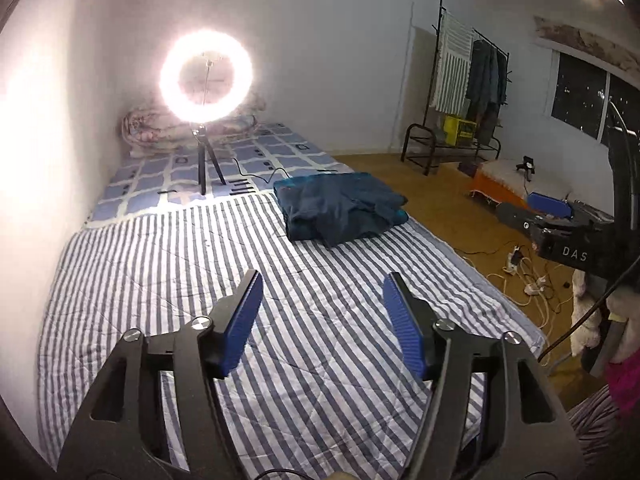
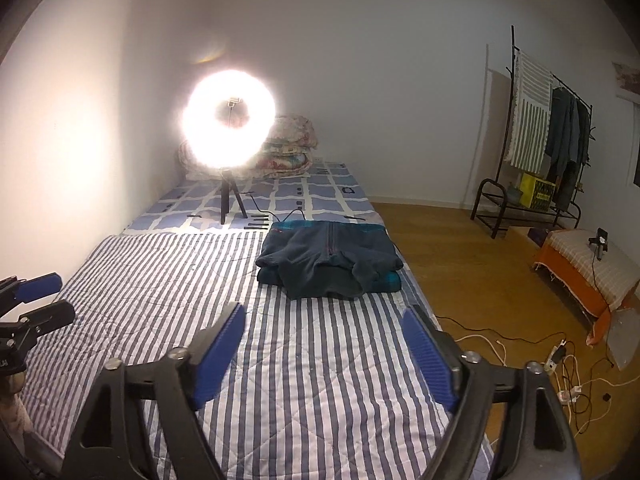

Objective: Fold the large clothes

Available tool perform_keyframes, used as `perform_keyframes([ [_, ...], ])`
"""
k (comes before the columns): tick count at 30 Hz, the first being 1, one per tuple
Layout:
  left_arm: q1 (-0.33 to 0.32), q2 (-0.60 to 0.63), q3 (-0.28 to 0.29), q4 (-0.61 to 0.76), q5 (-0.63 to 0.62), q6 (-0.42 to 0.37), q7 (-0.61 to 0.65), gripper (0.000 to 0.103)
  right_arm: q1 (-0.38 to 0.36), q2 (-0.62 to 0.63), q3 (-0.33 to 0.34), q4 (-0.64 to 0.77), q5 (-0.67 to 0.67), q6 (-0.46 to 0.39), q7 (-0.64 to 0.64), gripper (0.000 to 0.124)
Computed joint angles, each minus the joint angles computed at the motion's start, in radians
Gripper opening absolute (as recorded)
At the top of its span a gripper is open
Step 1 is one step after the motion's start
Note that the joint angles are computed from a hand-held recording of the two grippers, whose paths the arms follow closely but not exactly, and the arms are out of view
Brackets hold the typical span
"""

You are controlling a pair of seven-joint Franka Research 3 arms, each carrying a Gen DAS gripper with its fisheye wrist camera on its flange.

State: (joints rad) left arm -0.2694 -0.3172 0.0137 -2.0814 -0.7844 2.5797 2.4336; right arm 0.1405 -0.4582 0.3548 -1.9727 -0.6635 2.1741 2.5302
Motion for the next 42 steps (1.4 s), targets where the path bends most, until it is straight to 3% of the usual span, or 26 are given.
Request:
perform_keyframes([
  [2, -0.002, -0.011, -0.001, -0.013, -0.005, 0.015, 0.005, 0.081, -0.002, 0.001, 0.000, -0.003, -0.002, 0.002, 0.008, 0.091],
  [6, -0.004, -0.021, -0.006, -0.032, 0.012, 0.053, -0.001, 0.092, -0.003, 0.004, 0.006, -0.010, -0.014, 0.001, 0.019, 0.098],
  [8, -0.008, -0.026, -0.009, -0.045, 0.034, 0.082, -0.004, 0.102, -0.001, 0.007, 0.007, -0.011, -0.023, 0.001, 0.020, 0.100],
  [11, -0.022, -0.032, -0.002, -0.057, 0.048, 0.117, -0.012, 0.103, 0.003, 0.009, 0.010, -0.013, -0.037, 0.000, 0.018, 0.102],
  [22, 0.001, -0.007, -0.009, -0.039, 0.192, 0.132, -0.168, 0.103, 0.011, 0.006, -0.002, -0.027, -0.027, 0.019, 0.023, 0.103],
  [42, -0.030, -0.015, 0.018, -0.053, 0.227, 0.171, -0.197, 0.103, 0.018, 0.007, 0.006, -0.033, -0.035, 0.006, 0.027, 0.103],
])
